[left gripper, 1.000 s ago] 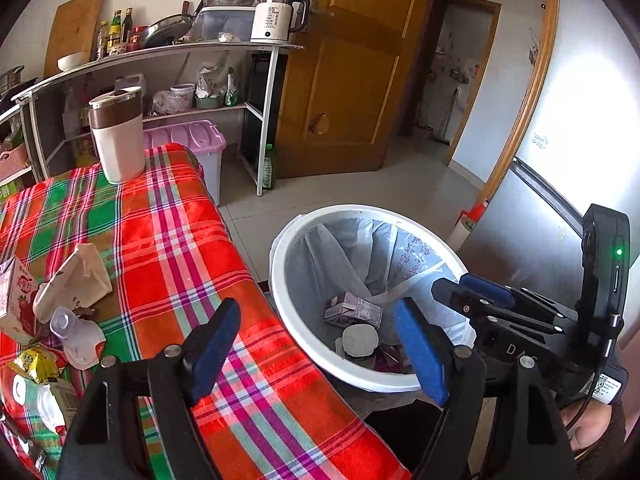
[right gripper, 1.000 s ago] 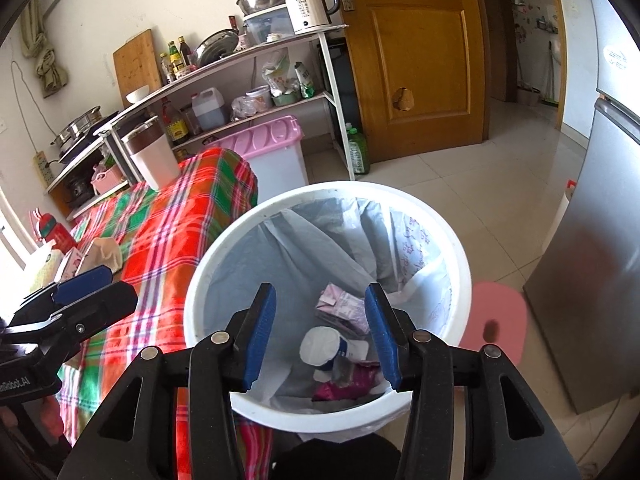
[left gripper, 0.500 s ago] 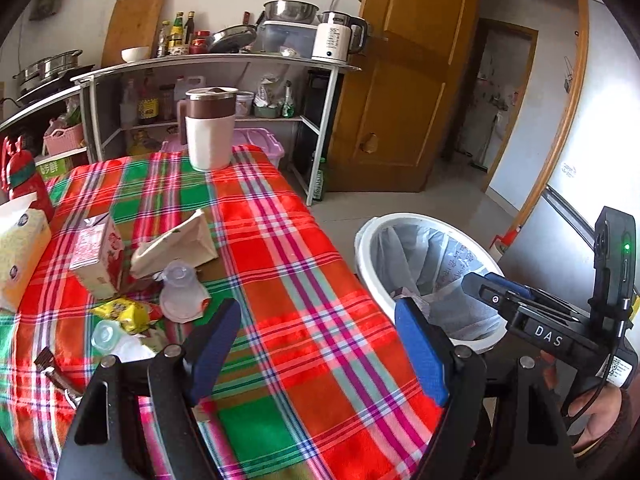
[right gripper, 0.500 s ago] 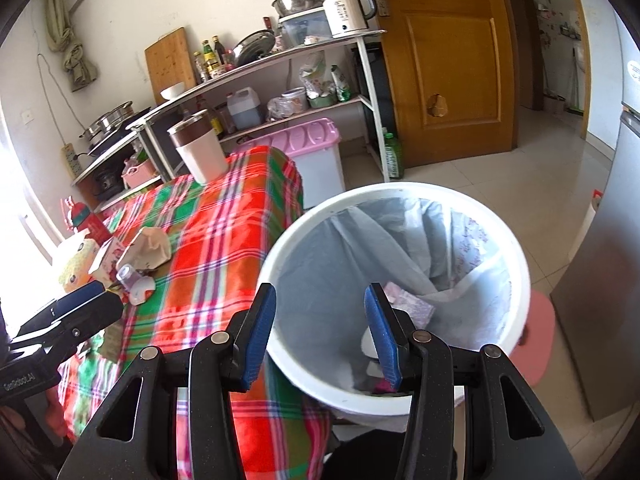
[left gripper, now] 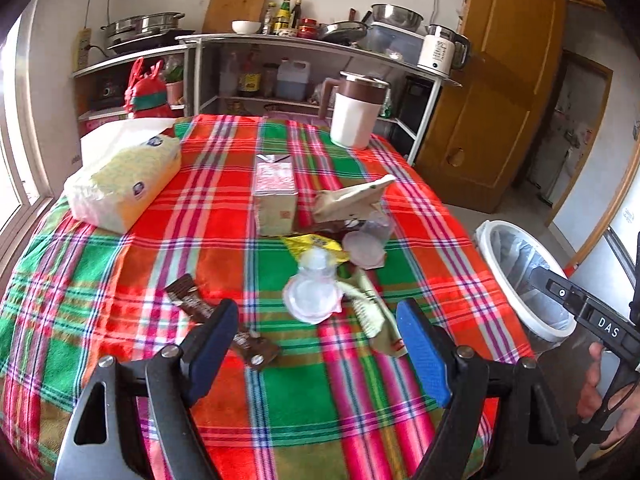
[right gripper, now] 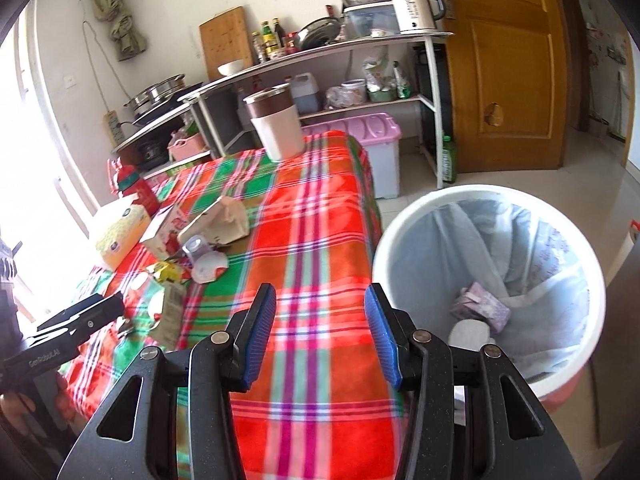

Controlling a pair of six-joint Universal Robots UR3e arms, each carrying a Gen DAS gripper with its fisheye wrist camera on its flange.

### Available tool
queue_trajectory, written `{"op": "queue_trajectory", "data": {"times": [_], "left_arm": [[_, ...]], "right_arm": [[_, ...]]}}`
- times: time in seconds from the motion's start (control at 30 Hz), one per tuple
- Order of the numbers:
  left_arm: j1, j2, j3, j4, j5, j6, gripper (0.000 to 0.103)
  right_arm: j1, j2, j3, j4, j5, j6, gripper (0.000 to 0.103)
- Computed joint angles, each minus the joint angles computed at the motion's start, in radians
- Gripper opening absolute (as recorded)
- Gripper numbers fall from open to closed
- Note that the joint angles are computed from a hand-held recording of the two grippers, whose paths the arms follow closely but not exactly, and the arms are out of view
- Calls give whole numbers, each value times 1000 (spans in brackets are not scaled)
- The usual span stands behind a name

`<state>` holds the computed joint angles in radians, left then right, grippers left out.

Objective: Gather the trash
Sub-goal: 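Return both tools to the table toward the chocolate bar wrapper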

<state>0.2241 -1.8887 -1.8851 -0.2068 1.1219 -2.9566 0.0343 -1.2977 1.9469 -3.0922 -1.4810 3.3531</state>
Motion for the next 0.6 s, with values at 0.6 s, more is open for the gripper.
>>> {"op": "queue_trajectory", "data": {"times": [0.6], "left_arm": [[126, -67, 10, -78, -26, 28, 83]], "right_arm": [[204, 322, -428, 173, 44, -14, 47]]}}
